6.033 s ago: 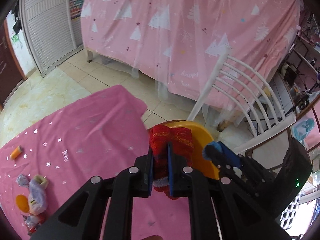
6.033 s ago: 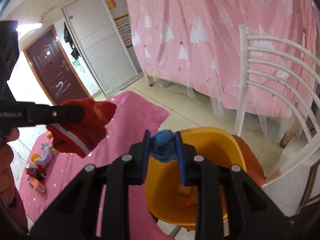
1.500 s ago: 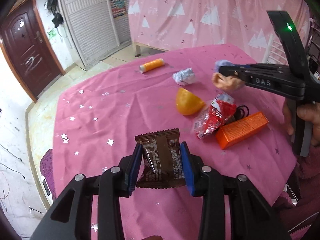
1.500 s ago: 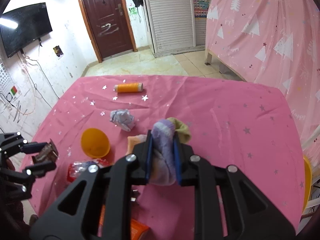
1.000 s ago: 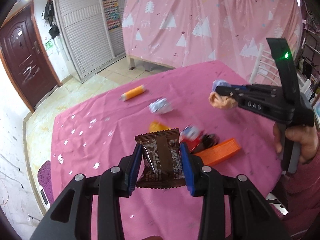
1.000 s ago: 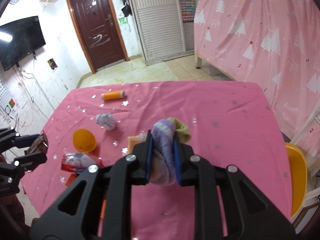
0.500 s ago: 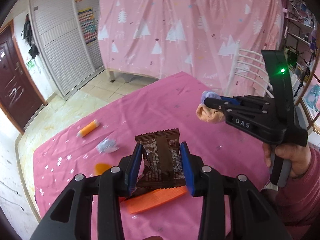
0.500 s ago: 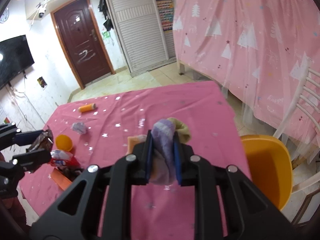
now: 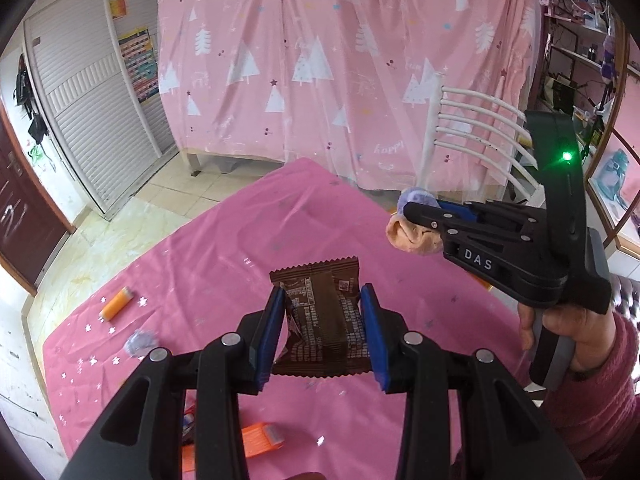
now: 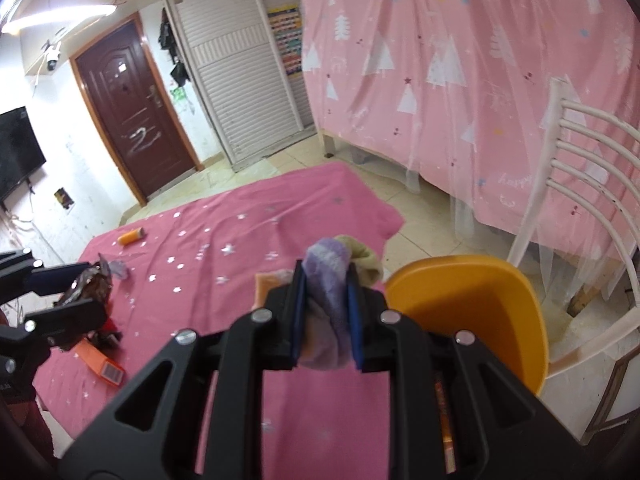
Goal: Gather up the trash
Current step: 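Carry the brown wrapper and purple sock over the yellow bin, then open both grippers to drop the wrapper and sock into the bin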
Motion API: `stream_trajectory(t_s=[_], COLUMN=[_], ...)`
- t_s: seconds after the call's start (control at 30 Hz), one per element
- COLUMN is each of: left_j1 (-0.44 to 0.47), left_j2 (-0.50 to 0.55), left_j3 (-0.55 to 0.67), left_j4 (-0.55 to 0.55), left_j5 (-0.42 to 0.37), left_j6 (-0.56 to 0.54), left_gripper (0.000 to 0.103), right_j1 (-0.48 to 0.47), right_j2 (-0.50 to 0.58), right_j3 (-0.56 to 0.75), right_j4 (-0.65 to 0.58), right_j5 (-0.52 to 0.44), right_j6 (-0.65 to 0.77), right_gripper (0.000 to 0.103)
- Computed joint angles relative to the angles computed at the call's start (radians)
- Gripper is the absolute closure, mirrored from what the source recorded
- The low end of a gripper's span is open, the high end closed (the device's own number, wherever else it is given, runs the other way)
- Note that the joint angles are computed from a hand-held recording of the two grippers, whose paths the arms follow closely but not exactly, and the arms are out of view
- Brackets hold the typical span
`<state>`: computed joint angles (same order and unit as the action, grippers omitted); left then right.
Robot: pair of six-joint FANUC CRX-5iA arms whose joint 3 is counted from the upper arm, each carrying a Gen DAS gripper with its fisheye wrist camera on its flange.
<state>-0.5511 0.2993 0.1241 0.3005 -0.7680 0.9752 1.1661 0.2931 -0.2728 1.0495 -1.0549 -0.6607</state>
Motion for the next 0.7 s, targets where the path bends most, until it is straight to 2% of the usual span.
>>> stream_trajectory(t_s=[0.17,0.5,0.7], left_j1=[-0.044,-0.110,-0.138], left_j2=[0.055,0.143,0.247], left_j3=[0.082,0.195,0.333], left_j4=[-0.043,-0.039,-0.022], left_j5=[-0.043,-0.082,-0.162], left_j6=[0.075,0.113,0.196], left_gripper=[0.070,0.070,0.070], right_j1=[0.010,0.034,0.042], right_j2=[-0.033,-0.082,-0.122], right_j3=[-0.053,-0.131,-0.201], right_j4=[-0.011,-0.051,-0.064], right_j5=[-0.024,-0.092,-0.094], right_j6=[-0.044,-0.117,-0.191], right_gripper=[0.085,0.085,0.085])
